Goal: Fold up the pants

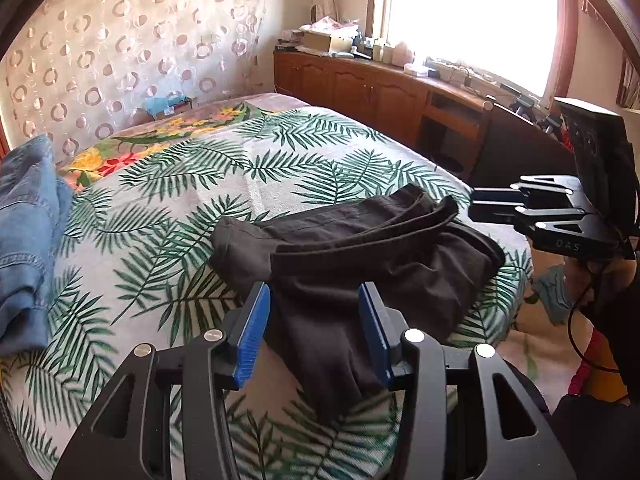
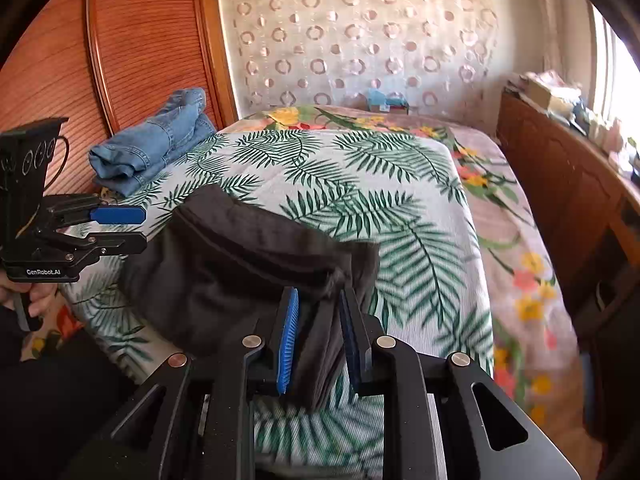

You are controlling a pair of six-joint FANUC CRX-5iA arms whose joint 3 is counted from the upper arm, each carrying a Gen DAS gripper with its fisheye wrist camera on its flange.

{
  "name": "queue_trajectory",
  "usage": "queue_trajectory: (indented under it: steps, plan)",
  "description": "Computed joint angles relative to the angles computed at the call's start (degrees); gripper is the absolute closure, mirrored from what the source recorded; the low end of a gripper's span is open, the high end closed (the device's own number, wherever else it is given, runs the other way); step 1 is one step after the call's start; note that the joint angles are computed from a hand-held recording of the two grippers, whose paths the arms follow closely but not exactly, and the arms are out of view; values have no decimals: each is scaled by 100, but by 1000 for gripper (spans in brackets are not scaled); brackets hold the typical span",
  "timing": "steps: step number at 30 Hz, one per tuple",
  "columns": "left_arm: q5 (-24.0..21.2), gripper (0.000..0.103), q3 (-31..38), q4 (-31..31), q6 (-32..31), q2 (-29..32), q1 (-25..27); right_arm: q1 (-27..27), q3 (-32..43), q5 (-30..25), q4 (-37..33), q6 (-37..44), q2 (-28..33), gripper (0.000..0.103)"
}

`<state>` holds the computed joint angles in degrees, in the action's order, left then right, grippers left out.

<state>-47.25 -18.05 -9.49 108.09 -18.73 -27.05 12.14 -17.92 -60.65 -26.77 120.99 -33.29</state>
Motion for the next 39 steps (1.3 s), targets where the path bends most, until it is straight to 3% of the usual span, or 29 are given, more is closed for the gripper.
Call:
queue_trajectory:
  steps: [11,21,26,33,39]
  plan:
    - [27,56,71,196,-244,409,268,73,196,79,-13,453,571,74]
    - [31,56,37,252,-190,477,376,-240,224,-206,-275,742,371,69]
    - [136,56,-37,284,-187,433,402,187,172,-12,78,596,488,69]
    - [317,69,-160,506,-547,330,435,216,480,-31,10,604,1010,69]
    - [403,69,-247,719,-707,367,552,113,529,-110,-145,669,1102,69]
